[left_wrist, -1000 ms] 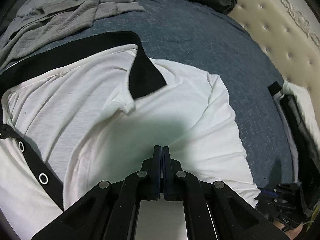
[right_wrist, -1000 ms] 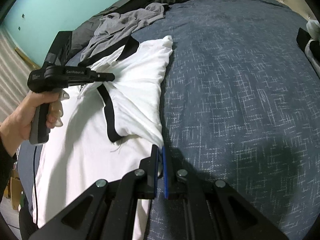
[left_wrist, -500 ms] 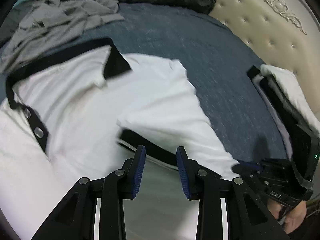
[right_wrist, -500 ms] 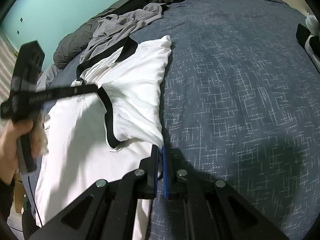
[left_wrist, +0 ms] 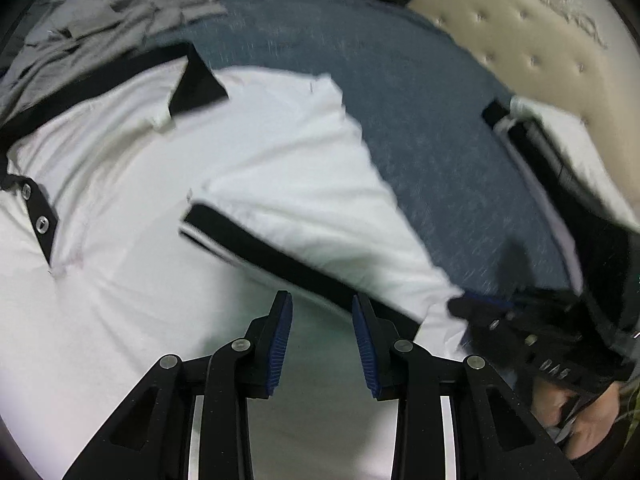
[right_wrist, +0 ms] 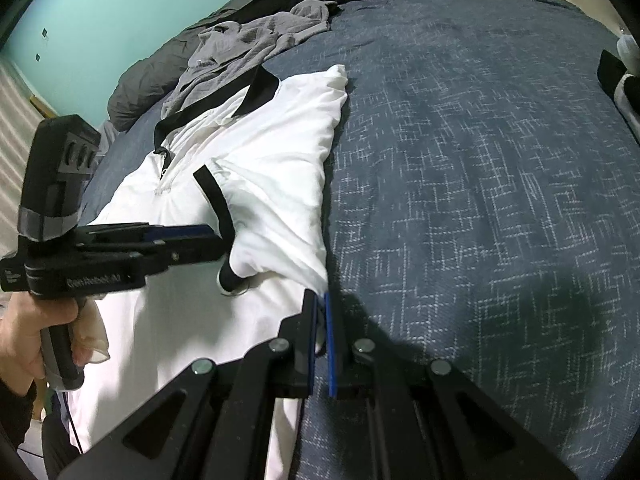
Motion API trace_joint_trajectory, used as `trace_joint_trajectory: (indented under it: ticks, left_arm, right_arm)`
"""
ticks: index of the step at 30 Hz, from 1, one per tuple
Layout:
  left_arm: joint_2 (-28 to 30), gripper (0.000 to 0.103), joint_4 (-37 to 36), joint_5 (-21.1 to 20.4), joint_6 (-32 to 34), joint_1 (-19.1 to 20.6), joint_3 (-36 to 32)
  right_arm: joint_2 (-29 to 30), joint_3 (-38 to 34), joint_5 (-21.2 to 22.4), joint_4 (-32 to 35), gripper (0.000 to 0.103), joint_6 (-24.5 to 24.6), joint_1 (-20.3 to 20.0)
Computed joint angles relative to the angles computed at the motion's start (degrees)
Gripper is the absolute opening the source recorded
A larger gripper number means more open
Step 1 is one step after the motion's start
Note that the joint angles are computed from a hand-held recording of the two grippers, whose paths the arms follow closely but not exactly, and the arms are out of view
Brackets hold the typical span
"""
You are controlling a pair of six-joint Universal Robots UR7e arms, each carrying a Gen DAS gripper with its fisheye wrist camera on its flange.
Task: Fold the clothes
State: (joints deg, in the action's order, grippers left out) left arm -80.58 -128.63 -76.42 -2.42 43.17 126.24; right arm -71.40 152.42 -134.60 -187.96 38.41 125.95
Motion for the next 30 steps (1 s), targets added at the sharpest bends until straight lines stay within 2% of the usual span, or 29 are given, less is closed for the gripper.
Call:
trace_joint_trajectory:
  ticks: [5,8,11,19,22,24,25,26,30]
  left_arm:
    - [0.83,0.036,1.53,-1.02,-4.87,0.08,-0.97]
    - [0.95,0.045,1.42,-2.61,-7.27,0.42,-0.02]
    - [1.27,0.046,1.18,-4.45,-8.55,0.85,1.0]
    - [0.58,0.046,-1.32,-7.55,-10.24,0.2,2.83]
    - [0.92,0.045,-0.71,-7.2,-7.78,-0.25,2.75]
    - [0.69,0.036,-0.67,-7.43,-7.48,-0.19,2.74]
    - [0.8,0.018,-1.0,-7.8,-7.13,-0.27,2.85]
    - [0.76,0.007,-1.24,-7.99,-6.67,-0.4,2.98]
    - [-0.87,0.004,-0.09,-8.05,-5.64,-1.06,3.32]
  right_arm:
    - [-0.19,0.53,0.37,-1.78,0.005,0.26,-0.15]
    - [-0.11,0.52,0.41,-1.68,0.005,0.35,-0.24]
    - [-0.03,0.44,0.46,-1.63,0.005,0.24,-0.21]
    - [-0.02,0.0,0.13,-0.5,0.005,0.38,0.2]
    - [0.13,-0.08,0.07,-0.53,0.005,0.32,0.12]
    - [0.21,-0.03,0.07,-0.66,0.005,0.26,0.03]
    - [0.21,-0.01,0.08,-0.7,0.005,0.27,0.02]
    - [0.21,0.02,0.08,-0.73,0.005,0.28,0.0]
    - [-0.01,0.07,0.37,-0.62,0.005,-0.01,-0.13]
